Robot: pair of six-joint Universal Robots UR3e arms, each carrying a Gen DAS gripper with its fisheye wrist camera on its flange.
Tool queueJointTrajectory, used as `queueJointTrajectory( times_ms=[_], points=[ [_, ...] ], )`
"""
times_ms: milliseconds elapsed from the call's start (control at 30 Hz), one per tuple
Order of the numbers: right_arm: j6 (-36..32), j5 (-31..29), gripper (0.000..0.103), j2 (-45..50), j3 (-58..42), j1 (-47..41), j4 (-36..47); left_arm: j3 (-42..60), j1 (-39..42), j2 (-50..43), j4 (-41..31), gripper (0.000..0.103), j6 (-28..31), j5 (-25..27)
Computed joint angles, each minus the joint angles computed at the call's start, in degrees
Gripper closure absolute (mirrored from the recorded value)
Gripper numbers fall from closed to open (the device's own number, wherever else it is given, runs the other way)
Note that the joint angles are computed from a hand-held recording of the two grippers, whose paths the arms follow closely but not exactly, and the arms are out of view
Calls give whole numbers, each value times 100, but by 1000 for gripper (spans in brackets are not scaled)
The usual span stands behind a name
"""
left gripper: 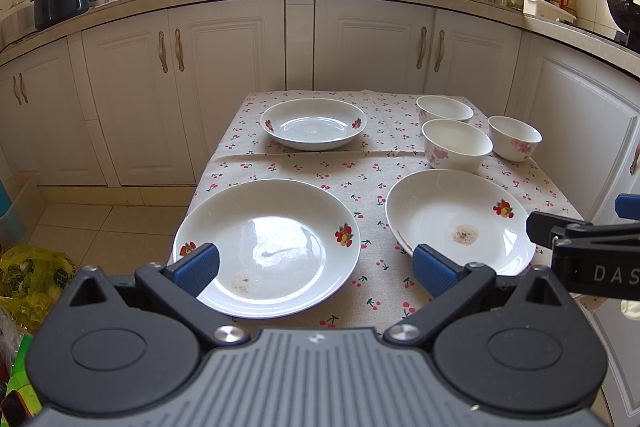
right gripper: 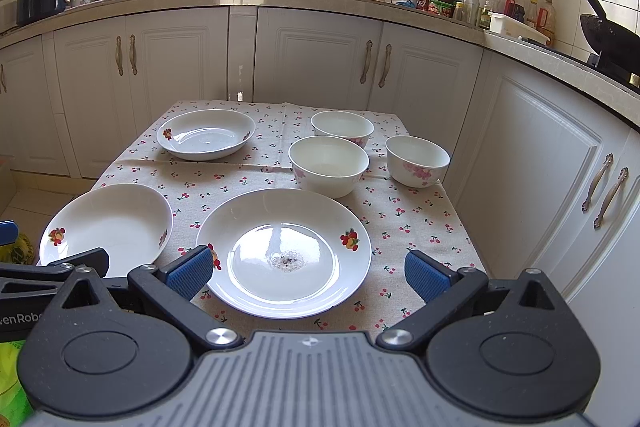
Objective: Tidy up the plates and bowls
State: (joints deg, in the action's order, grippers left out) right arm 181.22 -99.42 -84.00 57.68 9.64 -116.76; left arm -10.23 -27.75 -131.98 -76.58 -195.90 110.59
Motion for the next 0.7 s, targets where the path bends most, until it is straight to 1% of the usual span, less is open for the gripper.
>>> queueJointTrajectory(
  times_ms=[533,700],
  points=[
    [-3,-5,0,-2,9,5,-8,-98,5,45,54,1,-5,-9],
    [-7,0,0,-2,10,2,-9,23,5,5,-31,1,-9,-9]
  ],
)
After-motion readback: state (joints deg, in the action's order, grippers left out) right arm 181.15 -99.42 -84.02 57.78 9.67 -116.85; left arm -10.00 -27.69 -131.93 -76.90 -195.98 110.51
